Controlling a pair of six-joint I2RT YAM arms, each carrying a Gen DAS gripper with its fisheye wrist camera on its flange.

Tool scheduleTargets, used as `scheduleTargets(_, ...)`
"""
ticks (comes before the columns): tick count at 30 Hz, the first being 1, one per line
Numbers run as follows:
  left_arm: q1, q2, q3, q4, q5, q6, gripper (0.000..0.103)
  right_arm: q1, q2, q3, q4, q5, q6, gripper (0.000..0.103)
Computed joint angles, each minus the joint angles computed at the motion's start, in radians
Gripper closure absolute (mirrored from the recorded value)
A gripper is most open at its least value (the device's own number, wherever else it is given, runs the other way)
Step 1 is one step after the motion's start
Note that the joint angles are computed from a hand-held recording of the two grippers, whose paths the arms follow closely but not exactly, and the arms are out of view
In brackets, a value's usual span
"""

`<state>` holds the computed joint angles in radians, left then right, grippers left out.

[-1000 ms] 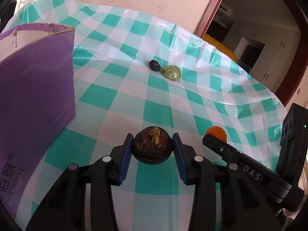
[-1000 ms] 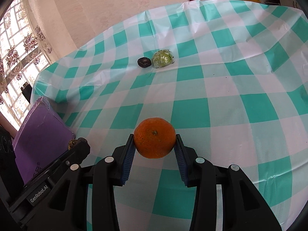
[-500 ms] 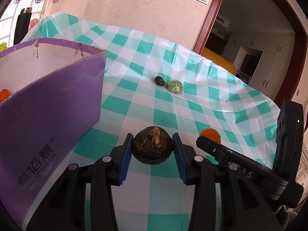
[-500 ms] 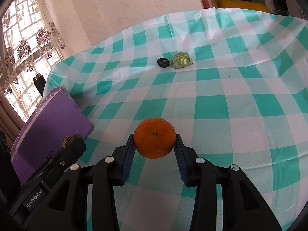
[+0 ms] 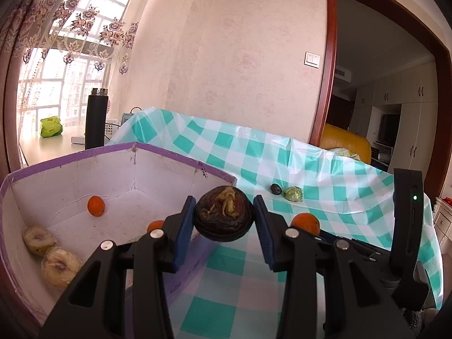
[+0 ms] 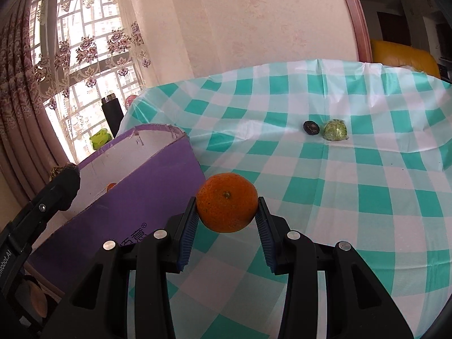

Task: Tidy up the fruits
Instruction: 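Lift and carry the tangerine and stemmed dark fruit to the purple box, then open the right tool over the box while the left tool releases the stemmed dark fruit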

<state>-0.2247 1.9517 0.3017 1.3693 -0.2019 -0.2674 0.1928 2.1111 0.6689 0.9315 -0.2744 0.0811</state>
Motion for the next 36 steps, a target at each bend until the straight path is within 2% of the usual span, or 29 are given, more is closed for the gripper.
scheduleTargets(7,0.138,-0.142,-0.109,0.000,0.008,-0.038,0.061,0.115,-0.070,0.029,-0.055,0.039,-0.020,0.063)
scheduleTargets(16,0.349,-0.246,-0.122,-0.154,0.073,-0.119,0.061,0.278,-0.099,0.154,-0.190,0.099,-0.073,0.063)
scheduleTargets(21,0.422,-0.252,-0.075,-0.294,0.068,-0.129,0.061,0.367,-0.050,0.305,-0.381,0.170,-0.143,0.063)
scheduleTargets(26,0.484,-0.231,0.013,-0.491,0.075,-0.112,0.061,0.425,0.053,0.500,-0.631,0.279,-0.221,0.063)
scheduleTargets(28,0.503,-0.205,0.039,-0.525,0.081,-0.096,0.061,0.446,0.106,0.588,-0.750,0.339,-0.258,0.062)
scheduleTargets(30,0.491,-0.197,0.050,-0.542,0.051,-0.058,0.061,0.477,0.141,0.618,-0.772,0.439,-0.313,0.062)
scheduleTargets(32,0.482,-0.197,0.064,-0.573,0.033,-0.043,0.061,0.492,0.165,0.655,-0.823,0.481,-0.336,0.062)
scheduleTargets(36,0.446,-0.198,0.142,-0.744,-0.036,-0.006,0.060,0.508,0.203,0.746,-0.961,0.540,-0.374,0.062)
